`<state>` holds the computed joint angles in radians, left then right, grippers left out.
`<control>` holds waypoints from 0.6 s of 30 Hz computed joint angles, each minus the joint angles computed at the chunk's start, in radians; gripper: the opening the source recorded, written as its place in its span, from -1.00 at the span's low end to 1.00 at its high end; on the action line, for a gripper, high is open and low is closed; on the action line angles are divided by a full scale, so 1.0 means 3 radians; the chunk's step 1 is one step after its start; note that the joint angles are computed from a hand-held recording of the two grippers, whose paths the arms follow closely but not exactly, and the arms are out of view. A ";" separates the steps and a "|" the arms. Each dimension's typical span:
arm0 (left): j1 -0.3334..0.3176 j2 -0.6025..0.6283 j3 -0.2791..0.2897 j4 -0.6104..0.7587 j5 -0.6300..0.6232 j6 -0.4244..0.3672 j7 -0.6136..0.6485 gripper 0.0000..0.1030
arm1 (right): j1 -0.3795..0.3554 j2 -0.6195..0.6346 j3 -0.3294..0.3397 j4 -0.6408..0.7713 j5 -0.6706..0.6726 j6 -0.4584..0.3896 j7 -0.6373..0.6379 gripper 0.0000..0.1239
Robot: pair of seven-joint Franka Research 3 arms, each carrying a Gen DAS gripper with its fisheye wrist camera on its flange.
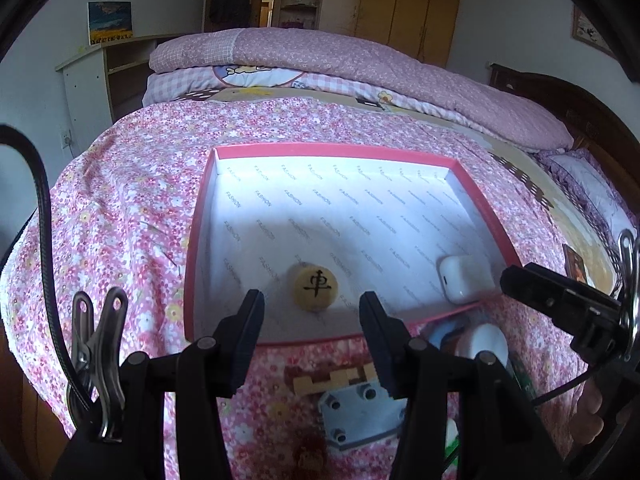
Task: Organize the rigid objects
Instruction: 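Withdraw both open tools from the tray back toward the remaining objects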
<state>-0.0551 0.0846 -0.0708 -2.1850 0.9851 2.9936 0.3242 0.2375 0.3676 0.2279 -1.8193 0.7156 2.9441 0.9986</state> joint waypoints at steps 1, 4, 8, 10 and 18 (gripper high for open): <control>-0.0002 -0.0014 0.0001 -0.0015 0.0014 0.0006 -0.0012 0.01 | -0.0013 -0.0016 0.0017 -0.0019 0.0026 0.0005 -0.0020 0.10; 0.0000 -0.0066 -0.0009 -0.0061 0.0052 0.0013 -0.0048 0.01 | -0.0041 -0.0075 0.0056 -0.0086 0.0113 0.0020 -0.0107 0.10; 0.0018 -0.0129 -0.0035 -0.0119 0.0107 0.0021 -0.0091 0.01 | -0.0052 -0.0151 0.0085 -0.0171 0.0236 0.0040 -0.0230 0.10; 0.0030 -0.0151 -0.0054 -0.0143 0.0093 0.0020 -0.0081 0.01 | -0.0048 -0.0192 0.0092 -0.0217 0.0305 0.0044 -0.0290 0.10; 0.0076 -0.0266 -0.0113 -0.0269 0.0167 0.0038 -0.0159 0.01 | 0.0005 -0.0336 0.0054 -0.0373 0.0554 0.0043 -0.0510 0.10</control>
<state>-0.0323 0.0048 -0.1048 -2.2657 1.0353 3.0048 0.2764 0.2390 0.2669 0.2442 -1.9311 0.8819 2.9571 0.8457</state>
